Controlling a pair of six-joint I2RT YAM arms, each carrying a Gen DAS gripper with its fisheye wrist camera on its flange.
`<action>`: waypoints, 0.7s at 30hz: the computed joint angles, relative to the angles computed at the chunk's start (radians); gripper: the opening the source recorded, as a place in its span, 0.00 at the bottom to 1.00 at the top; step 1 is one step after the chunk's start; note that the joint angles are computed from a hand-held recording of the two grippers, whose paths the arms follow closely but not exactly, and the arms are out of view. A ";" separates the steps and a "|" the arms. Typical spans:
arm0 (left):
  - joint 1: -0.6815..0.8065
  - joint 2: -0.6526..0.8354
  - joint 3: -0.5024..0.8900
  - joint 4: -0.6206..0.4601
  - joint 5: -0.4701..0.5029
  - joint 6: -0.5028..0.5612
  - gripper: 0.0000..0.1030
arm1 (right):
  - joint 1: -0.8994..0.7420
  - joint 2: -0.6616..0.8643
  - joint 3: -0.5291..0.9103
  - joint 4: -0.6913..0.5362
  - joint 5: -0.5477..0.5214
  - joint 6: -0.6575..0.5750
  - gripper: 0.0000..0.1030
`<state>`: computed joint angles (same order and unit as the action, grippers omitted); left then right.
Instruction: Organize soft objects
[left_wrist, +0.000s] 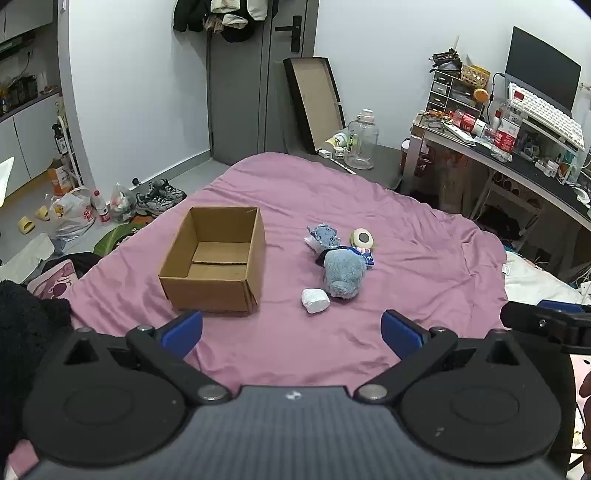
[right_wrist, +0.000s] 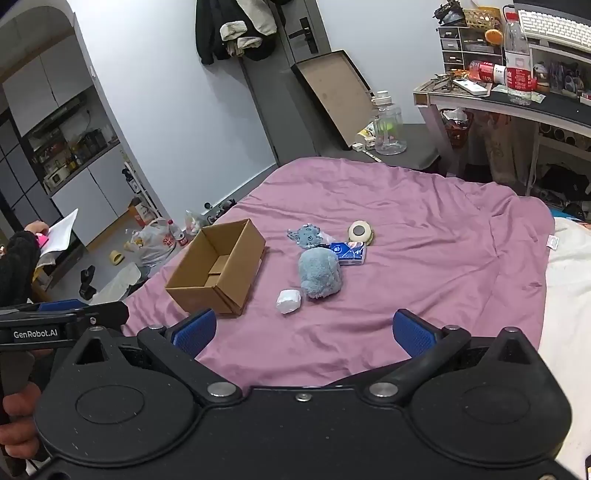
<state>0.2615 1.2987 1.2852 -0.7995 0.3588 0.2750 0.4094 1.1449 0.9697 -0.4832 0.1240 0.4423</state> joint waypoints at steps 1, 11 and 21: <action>0.000 -0.003 -0.002 0.004 0.001 0.001 0.99 | -0.001 -0.002 -0.002 0.004 -0.001 -0.001 1.00; -0.003 0.008 0.039 -0.027 0.001 0.010 0.99 | 0.020 0.022 0.026 -0.022 0.069 -0.023 1.00; -0.007 0.012 0.045 -0.029 -0.008 0.009 0.99 | 0.040 0.034 0.028 -0.030 0.103 -0.027 1.00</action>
<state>0.2549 1.3107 1.3298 -0.8283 0.3505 0.2844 0.4495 1.1786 0.9976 -0.5136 0.2266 0.4156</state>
